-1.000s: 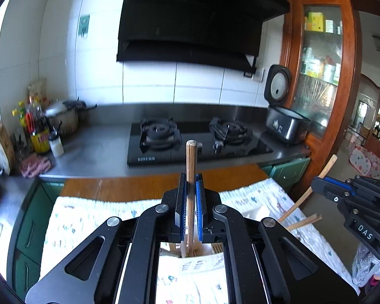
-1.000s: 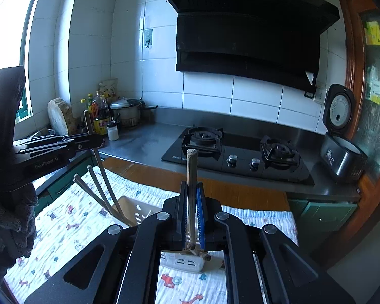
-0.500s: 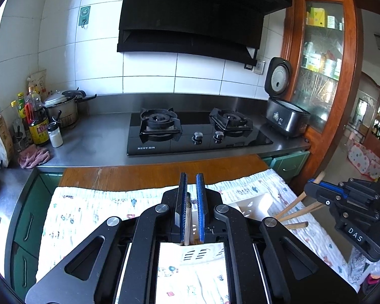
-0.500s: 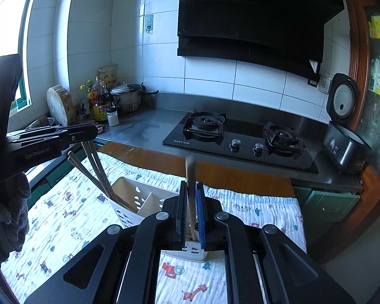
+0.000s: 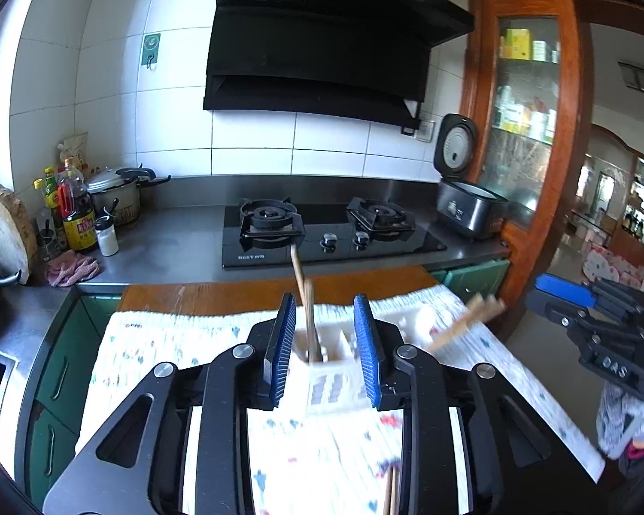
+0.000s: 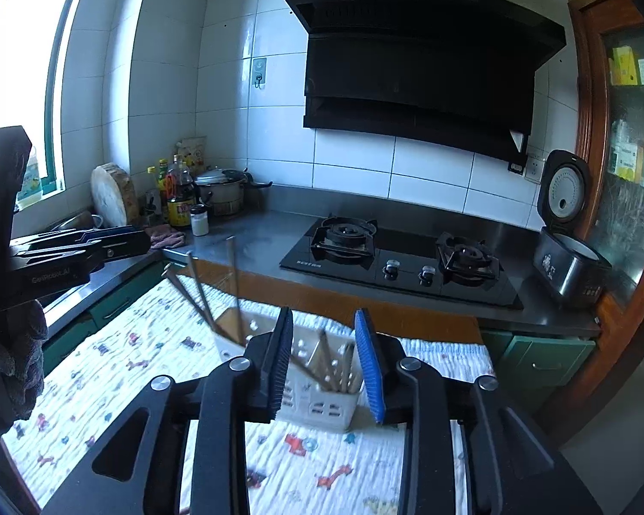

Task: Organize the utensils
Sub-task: 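Open the left gripper into the holder while the right gripper releases its chopstick there, then close the left gripper on a loose chopstick while the right gripper grasps the last one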

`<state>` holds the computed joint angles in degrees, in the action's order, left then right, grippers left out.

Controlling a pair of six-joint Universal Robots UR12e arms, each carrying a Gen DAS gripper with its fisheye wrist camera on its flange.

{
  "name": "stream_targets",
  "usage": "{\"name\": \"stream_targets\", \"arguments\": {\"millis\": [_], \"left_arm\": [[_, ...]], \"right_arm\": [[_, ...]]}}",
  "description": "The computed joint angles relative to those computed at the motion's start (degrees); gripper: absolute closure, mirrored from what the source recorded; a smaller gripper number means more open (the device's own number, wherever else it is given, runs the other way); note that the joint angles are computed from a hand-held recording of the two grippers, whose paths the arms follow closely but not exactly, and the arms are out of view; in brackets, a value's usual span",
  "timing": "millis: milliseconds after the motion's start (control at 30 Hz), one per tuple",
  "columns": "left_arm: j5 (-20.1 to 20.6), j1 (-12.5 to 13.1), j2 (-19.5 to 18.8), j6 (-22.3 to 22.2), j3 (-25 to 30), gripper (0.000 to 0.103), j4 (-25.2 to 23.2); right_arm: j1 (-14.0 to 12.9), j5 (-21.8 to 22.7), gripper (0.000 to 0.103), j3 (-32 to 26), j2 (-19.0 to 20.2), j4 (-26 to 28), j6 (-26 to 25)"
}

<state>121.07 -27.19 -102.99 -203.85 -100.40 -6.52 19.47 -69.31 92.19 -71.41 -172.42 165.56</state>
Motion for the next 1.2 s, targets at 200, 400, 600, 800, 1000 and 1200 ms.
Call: {"name": "stream_targets", "arguments": {"millis": [200, 400, 600, 800, 1000, 1200], "left_arm": [[-1.9, -2.5, 2.8, -3.2, -6.5, 0.075, 0.4], [-6.3, -4.6, 3.7, -7.6, -11.6, 0.075, -2.7], [-14.6, -5.1, 2.6, -13.0, -15.2, 0.075, -4.4], [-19.3, -5.4, 1.3, -14.2, -16.5, 0.078, -4.6], [-20.2, -5.6, 0.3, -12.6, -15.7, 0.089, -6.1], [-20.7, -5.2, 0.1, -11.8, -15.3, 0.091, -7.7]], "right_arm": [[-0.6, 2.0, 0.062, 6.9, -3.6, 0.0, -0.2], [-0.5, 2.7, 0.057, 12.9, -5.8, 1.0, 0.0], [-0.4, 2.8, 0.056, 17.9, -7.4, 2.2, 1.5], [-0.4, 1.0, 0.056, 21.7, -8.3, 1.5, 2.7], [-0.6, 1.1, 0.056, 23.3, -8.9, 2.4, 4.2], [0.0, 0.1, 0.056, 24.0, -9.2, 3.4, 4.1]]}}
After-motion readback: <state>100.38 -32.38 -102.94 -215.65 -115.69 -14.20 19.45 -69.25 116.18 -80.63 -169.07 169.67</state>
